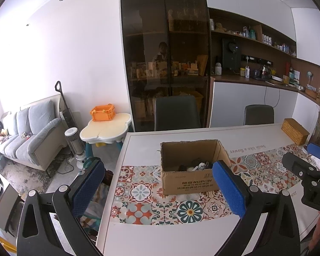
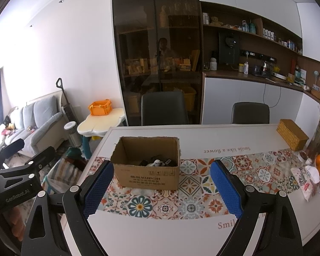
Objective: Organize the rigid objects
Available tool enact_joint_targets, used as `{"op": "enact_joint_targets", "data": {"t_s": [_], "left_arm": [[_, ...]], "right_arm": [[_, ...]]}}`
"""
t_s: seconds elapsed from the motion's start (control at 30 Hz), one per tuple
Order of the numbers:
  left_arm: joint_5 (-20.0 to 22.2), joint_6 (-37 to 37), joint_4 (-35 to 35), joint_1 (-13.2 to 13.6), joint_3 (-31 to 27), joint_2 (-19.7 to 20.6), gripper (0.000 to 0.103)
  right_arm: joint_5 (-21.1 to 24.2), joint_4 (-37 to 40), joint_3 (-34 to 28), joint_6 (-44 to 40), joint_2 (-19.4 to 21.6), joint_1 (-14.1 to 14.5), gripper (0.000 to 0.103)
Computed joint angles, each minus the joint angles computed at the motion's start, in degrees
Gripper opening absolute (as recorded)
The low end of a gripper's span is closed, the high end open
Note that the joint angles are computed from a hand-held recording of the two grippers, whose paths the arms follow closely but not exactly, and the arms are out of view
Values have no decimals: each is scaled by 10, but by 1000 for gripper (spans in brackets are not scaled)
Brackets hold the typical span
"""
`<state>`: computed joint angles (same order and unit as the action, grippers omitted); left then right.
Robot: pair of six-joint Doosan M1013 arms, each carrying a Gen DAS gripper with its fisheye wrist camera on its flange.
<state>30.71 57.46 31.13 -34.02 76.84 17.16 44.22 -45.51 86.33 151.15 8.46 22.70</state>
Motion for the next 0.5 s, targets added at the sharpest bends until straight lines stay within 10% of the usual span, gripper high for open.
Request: {"op": "enact_joint_targets", "data": {"t_s": [0.5], "left_arm": [[4, -8, 10, 0, -2, 1, 103]], "right_arm": [[-2, 3, -2, -3, 2, -1, 92]]}}
